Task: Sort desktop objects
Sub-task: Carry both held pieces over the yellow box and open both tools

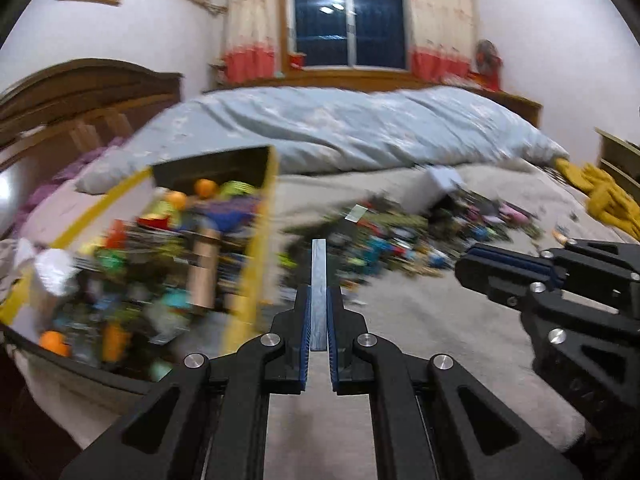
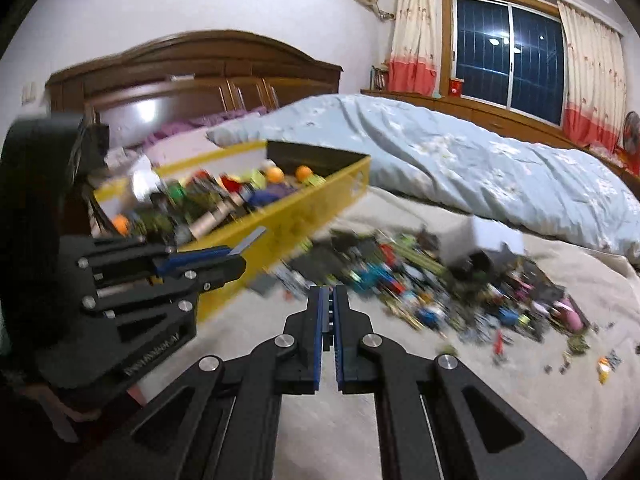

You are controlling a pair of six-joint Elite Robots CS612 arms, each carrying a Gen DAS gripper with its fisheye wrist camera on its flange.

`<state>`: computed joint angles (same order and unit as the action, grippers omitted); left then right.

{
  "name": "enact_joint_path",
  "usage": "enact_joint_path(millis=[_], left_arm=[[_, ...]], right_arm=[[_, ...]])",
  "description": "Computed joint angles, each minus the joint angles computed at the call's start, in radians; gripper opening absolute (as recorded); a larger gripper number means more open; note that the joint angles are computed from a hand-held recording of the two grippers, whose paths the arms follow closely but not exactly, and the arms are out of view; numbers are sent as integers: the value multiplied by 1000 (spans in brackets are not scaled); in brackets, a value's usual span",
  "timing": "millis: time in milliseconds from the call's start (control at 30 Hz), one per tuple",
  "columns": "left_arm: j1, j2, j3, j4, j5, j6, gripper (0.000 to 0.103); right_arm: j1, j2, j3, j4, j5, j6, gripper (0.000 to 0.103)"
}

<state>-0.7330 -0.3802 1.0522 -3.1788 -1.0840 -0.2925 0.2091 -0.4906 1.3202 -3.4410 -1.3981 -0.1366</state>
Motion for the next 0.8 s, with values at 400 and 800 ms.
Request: enact_joint_path(millis=[400, 800], left_arm=[[35, -25, 60, -41, 158, -85, 9], [60, -34, 72, 94, 225, -215, 9]], right_arm=[[71, 79, -186, 62, 47, -10, 4], [87, 155, -334, 170, 66, 8, 4]])
